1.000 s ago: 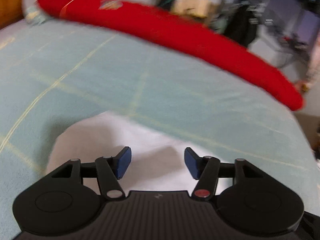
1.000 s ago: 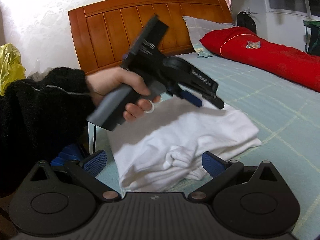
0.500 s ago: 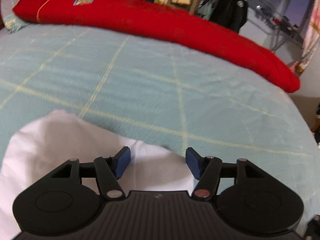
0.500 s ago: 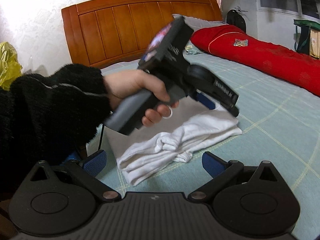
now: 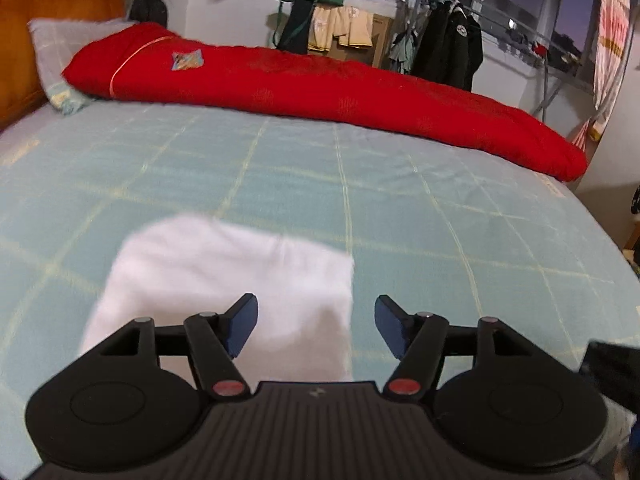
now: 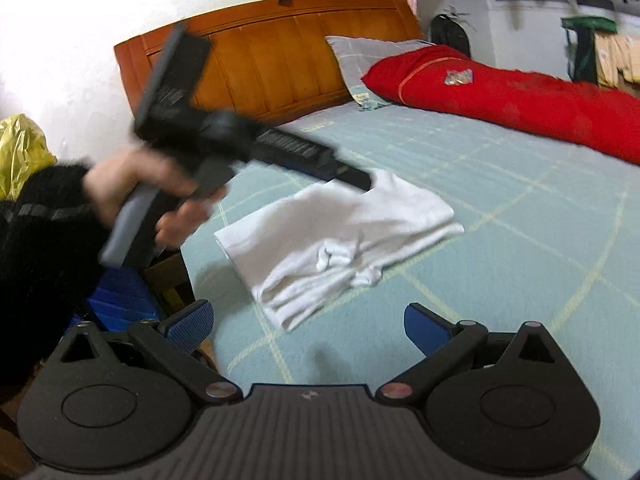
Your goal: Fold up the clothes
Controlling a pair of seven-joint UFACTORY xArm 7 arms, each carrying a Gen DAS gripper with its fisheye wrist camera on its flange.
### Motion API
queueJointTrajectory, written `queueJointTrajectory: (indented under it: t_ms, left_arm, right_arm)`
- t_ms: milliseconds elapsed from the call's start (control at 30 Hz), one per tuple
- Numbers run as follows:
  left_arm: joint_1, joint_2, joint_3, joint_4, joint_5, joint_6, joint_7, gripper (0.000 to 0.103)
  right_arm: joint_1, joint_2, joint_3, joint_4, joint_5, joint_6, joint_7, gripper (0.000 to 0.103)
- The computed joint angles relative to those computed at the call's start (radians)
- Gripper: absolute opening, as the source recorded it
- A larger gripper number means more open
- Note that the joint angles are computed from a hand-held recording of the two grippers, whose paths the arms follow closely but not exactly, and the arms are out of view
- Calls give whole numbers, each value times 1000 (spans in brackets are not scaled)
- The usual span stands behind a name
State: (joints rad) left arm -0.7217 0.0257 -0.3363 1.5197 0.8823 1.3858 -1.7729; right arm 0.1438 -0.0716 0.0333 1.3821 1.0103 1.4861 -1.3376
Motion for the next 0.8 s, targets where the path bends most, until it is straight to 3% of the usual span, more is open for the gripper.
queueJointTrajectory:
  t_ms: [167, 233, 333, 433, 500, 533, 600, 700, 800]
  left_arm:
    - [-32, 22, -19, -86, 40, -139, -173, 65]
    - [-47, 49, -17, -75, 18, -144, -210, 64]
    - [-108, 93, -17, -8, 80, -43, -224, 64]
    - [-191, 139, -9, 78, 180, 121, -198, 69]
    - [-229, 166, 10, 123, 197, 215, -167, 73]
    - [-233, 165, 21, 120, 182, 222, -168, 73]
    - [-217, 144, 35, 81, 127, 184, -191, 73]
    - [-184, 118, 38, 17, 68, 54, -240, 73]
    - [-197, 117, 23, 23, 109, 79, -249, 73]
  right_arm:
    - [-25, -35, -27, -50, -35, 14, -2, 103]
    - [-35, -45, -38, -65, -51, 18, -2, 103]
    - [-52, -57, -56, -81, -68, 25, -5, 103]
    - [-69, -64, -73, -89, -71, 36, -18, 103]
    - [-76, -65, -77, -91, -74, 38, -14, 103]
    - [-78, -67, -77, -93, -75, 36, -12, 103]
    - [-83, -69, -81, -96, -76, 40, -13, 103]
    - [-88, -75, -86, -102, -76, 55, -28, 103]
    - [-92, -79, -88, -107, -86, 57, -41, 103]
